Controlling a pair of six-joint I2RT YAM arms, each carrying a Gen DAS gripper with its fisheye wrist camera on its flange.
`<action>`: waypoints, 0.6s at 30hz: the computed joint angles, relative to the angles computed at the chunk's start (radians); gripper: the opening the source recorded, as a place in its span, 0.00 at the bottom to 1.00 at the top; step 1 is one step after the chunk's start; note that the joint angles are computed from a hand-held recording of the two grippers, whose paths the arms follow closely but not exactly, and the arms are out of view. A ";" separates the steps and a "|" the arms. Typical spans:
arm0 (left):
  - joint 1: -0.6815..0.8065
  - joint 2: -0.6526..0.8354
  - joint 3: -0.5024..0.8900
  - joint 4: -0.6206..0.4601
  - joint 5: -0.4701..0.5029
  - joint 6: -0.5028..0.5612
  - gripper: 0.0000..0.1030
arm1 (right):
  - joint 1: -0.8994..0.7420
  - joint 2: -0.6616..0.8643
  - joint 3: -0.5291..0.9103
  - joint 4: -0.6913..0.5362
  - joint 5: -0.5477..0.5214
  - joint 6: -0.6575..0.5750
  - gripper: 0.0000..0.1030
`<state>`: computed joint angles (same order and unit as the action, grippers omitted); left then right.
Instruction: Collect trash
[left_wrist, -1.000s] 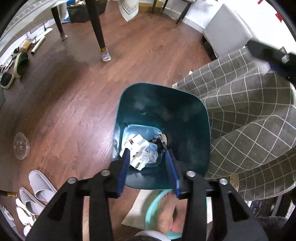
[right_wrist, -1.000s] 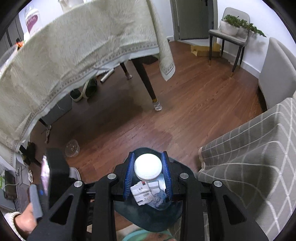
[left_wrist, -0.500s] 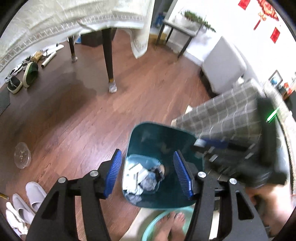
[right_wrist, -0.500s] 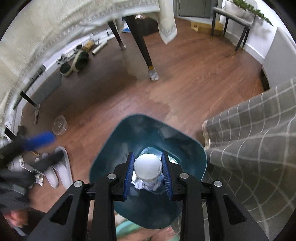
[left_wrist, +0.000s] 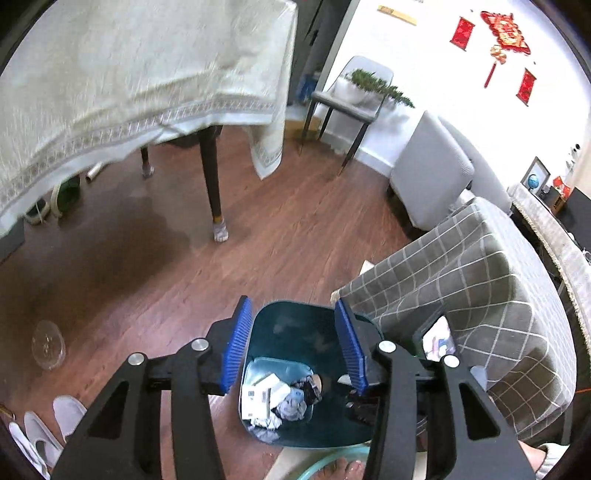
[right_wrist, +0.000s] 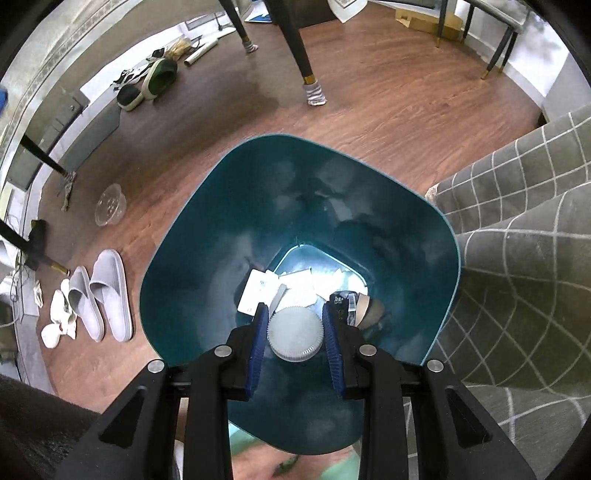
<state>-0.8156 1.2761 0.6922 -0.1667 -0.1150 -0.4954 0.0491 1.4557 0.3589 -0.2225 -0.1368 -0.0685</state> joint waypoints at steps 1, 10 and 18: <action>-0.010 -0.014 0.000 -0.004 -0.015 0.002 0.47 | -0.007 0.005 -0.001 0.006 -0.002 -0.010 0.30; -0.149 -0.120 0.053 -0.093 -0.169 0.009 0.47 | -0.009 -0.155 -0.049 -0.026 0.011 -0.025 0.54; -0.267 -0.202 0.097 -0.194 -0.328 0.008 0.55 | -0.044 -0.460 -0.019 -0.223 0.008 -0.045 0.54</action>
<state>-1.0828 1.0737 0.7897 -0.3609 -0.4428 -0.4871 0.0055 0.9958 0.3396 -0.4452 -0.1292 -0.1138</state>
